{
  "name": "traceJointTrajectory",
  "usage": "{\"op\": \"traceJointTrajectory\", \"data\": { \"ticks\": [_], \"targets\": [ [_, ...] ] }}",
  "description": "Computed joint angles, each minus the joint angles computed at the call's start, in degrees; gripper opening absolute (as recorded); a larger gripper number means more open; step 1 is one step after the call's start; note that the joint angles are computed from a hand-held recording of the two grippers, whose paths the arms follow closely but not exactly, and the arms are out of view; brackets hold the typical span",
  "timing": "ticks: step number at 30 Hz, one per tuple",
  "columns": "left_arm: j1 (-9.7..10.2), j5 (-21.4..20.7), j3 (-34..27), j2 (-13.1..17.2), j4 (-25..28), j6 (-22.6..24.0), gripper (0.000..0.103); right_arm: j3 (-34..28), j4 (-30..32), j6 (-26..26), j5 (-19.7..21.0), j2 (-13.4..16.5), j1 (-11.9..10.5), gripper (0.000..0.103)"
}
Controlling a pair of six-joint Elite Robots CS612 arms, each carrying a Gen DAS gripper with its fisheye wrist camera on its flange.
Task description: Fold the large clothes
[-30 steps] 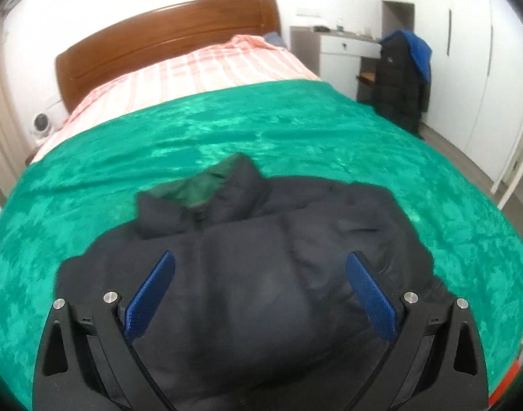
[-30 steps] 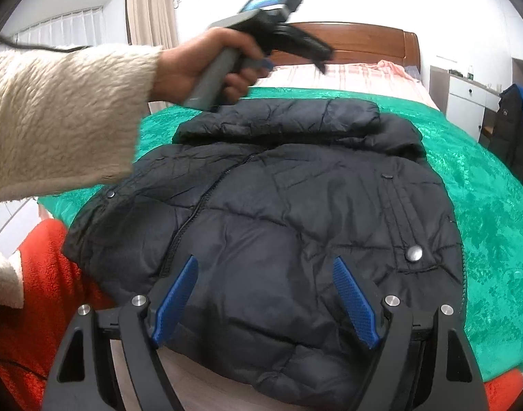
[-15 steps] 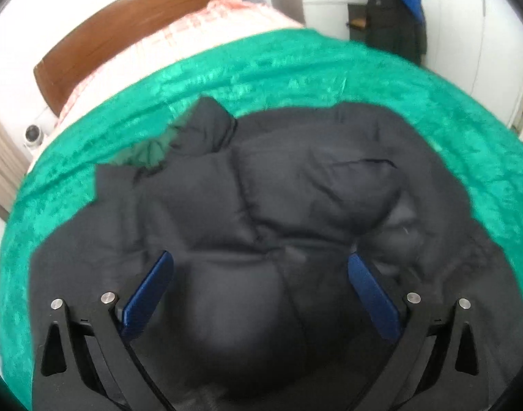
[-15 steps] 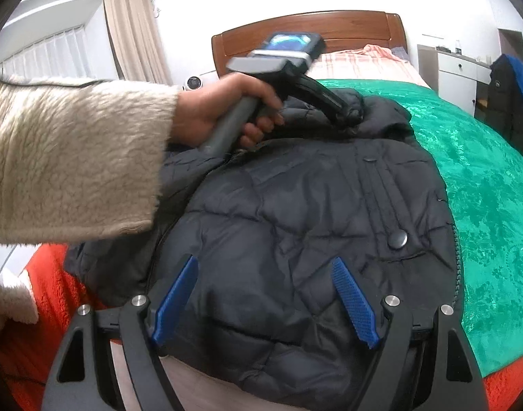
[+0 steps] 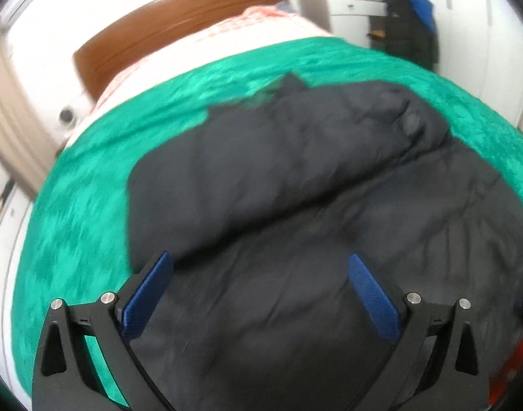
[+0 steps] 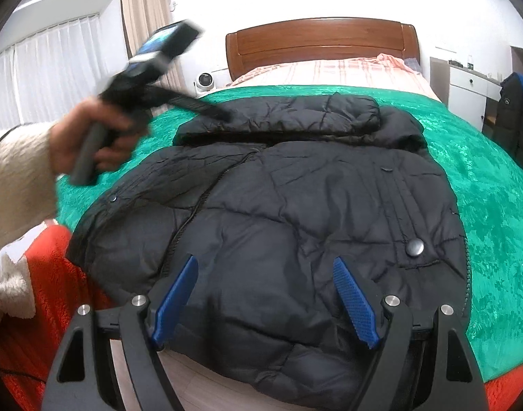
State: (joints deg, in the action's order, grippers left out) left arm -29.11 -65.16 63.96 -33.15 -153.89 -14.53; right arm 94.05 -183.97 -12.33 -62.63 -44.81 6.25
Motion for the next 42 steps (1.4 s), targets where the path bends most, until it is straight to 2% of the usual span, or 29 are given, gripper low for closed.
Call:
{"op": "traceJointTrajectory", "data": {
  "ticks": [4, 10, 17, 22, 27, 42],
  "targets": [
    [0.75, 0.60, 7.07, -4.06, -0.35, -7.29, 0.102, -0.22, -0.10, -0.36, 0.01, 0.09, 0.01, 0.080],
    [1.39, 1.18, 14.18, -7.82, -2.59, -17.33, 0.102, -0.22, -0.03, -0.83, -0.66, 0.07, 0.33, 0.080],
    [1.54, 2.52, 18.22, -8.75, -5.12, -25.47, 0.102, -0.42, 0.31, -1.45, -1.72, 0.19, 0.79, 0.080],
    [1.20, 4.85, 19.43, -7.90, -8.69, -29.77, 0.102, -0.38, 0.59, -2.46, -2.39, 0.23, 1.11, 0.080],
    [1.58, 3.55, 20.87, -7.59, -10.54, -34.52, 0.102, -0.46, 1.02, -3.34, -3.10, 0.34, 1.44, 0.080],
    [1.51, 6.46, 23.43, -8.33, -10.08, -39.15, 0.102, -1.08, 2.99, -5.24, -3.85, 0.69, 2.15, 0.080]
  ]
}}
